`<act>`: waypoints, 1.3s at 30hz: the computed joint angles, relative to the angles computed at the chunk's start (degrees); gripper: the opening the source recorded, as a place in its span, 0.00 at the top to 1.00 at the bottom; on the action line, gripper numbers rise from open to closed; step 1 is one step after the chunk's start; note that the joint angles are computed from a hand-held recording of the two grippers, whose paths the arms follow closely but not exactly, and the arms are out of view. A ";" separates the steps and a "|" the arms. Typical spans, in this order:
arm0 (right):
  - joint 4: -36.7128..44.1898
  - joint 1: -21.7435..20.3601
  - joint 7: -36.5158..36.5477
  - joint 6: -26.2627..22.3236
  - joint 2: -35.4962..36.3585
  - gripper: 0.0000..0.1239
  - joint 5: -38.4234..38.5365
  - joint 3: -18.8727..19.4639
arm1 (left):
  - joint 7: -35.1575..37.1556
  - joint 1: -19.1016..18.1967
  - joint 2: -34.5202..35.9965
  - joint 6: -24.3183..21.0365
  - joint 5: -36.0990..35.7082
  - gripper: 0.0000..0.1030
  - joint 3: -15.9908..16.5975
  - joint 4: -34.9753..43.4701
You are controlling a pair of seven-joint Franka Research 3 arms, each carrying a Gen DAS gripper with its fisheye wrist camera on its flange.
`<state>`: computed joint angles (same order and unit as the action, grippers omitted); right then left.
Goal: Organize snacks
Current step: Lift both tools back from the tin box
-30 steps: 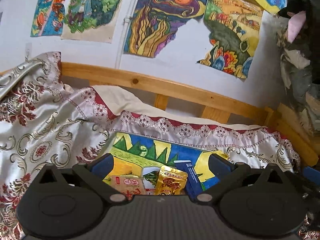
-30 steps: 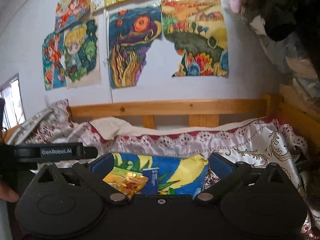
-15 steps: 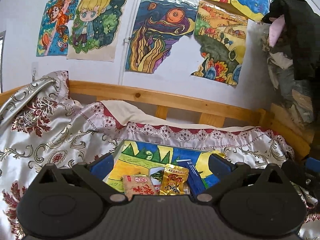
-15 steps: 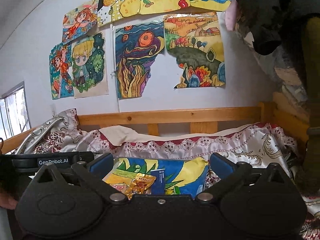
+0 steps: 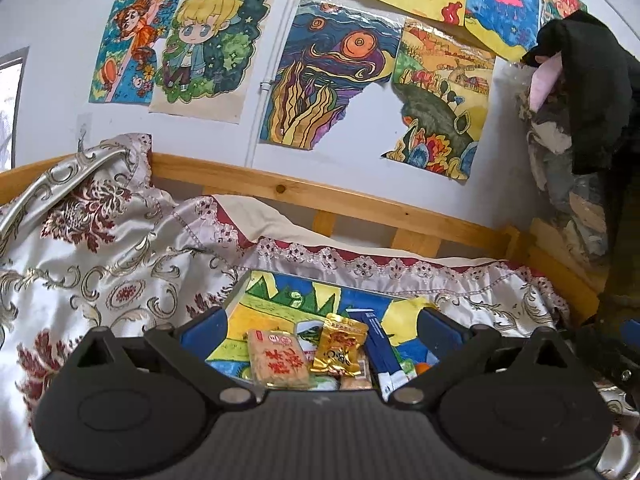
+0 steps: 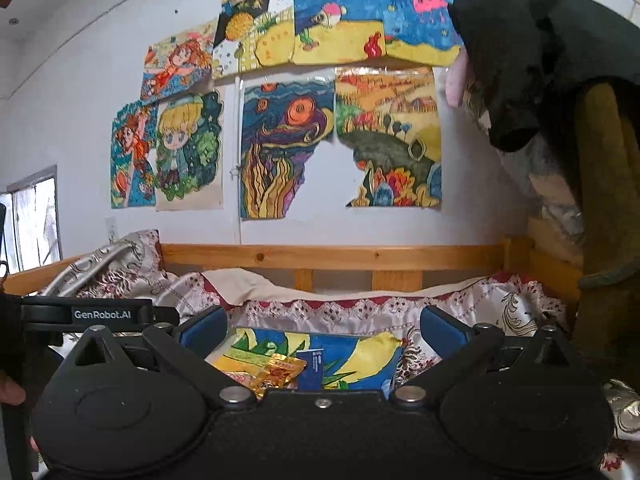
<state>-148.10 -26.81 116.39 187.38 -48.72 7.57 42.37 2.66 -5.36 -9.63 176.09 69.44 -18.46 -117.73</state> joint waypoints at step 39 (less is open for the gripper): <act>-11.93 13.37 20.85 -16.27 -20.25 0.17 -11.32 -0.23 | 9.55 11.73 -27.82 3.51 -12.63 0.00 -10.78 -27.21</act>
<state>-160.03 -13.44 137.24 171.11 -68.97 -3.75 42.15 12.21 6.37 -37.45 179.59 56.81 -29.24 -144.94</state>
